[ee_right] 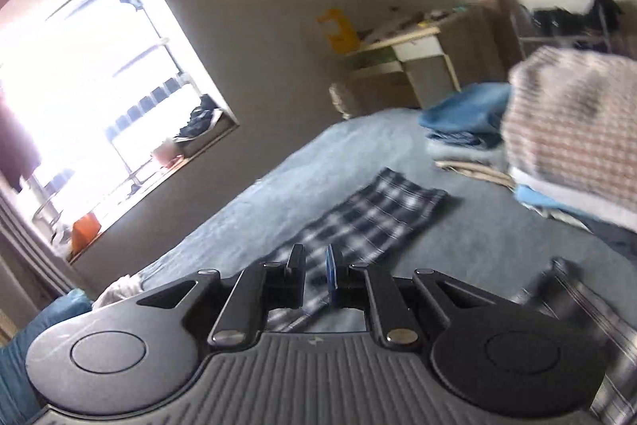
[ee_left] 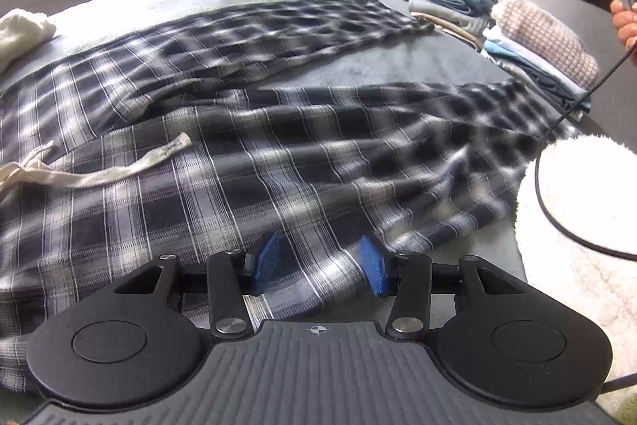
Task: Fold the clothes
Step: 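Sweep the open right gripper over the plaid garment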
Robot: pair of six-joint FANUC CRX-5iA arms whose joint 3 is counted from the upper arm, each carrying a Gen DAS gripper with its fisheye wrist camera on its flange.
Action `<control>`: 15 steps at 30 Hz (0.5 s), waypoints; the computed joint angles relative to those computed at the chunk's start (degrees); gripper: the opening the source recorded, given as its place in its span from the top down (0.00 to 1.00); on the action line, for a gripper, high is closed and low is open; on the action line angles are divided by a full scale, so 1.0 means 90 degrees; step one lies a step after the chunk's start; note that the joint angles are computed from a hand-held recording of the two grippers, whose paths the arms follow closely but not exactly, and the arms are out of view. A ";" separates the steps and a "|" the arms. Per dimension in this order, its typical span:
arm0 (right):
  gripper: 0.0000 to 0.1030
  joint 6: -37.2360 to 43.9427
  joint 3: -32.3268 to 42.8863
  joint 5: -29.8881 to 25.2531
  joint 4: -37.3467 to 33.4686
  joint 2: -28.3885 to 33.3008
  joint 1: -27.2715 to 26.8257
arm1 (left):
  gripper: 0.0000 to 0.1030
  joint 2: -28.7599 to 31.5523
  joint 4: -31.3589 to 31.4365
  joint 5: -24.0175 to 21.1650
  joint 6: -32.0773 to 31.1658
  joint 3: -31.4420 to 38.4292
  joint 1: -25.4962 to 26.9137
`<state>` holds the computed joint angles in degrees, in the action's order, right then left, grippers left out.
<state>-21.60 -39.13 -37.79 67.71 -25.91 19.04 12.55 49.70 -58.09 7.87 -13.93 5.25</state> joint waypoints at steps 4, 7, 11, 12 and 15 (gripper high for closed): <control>0.88 0.0309 0.0262 0.0563 0.0493 0.0320 -0.0056 | 0.56 0.0156 0.0096 0.0060 0.0168 0.0183 -0.0061; 0.87 0.0608 0.0503 0.1002 0.0763 0.0562 -0.0070 | 0.56 0.0304 0.0204 0.0119 0.0208 0.0336 -0.0139; 0.86 0.0911 0.0832 0.1284 0.0487 0.0794 0.0124 | 0.56 0.0529 0.0404 0.0170 0.0314 0.0539 -0.0265; 0.85 0.0958 0.0889 0.1330 0.0419 0.0834 0.0182 | 0.56 0.0590 0.0463 0.0157 0.0355 0.0594 -0.0293; 0.84 0.0666 0.0858 0.1713 0.0829 0.0899 0.0184 | 0.56 0.0725 0.0558 0.0095 0.0383 0.0738 -0.0359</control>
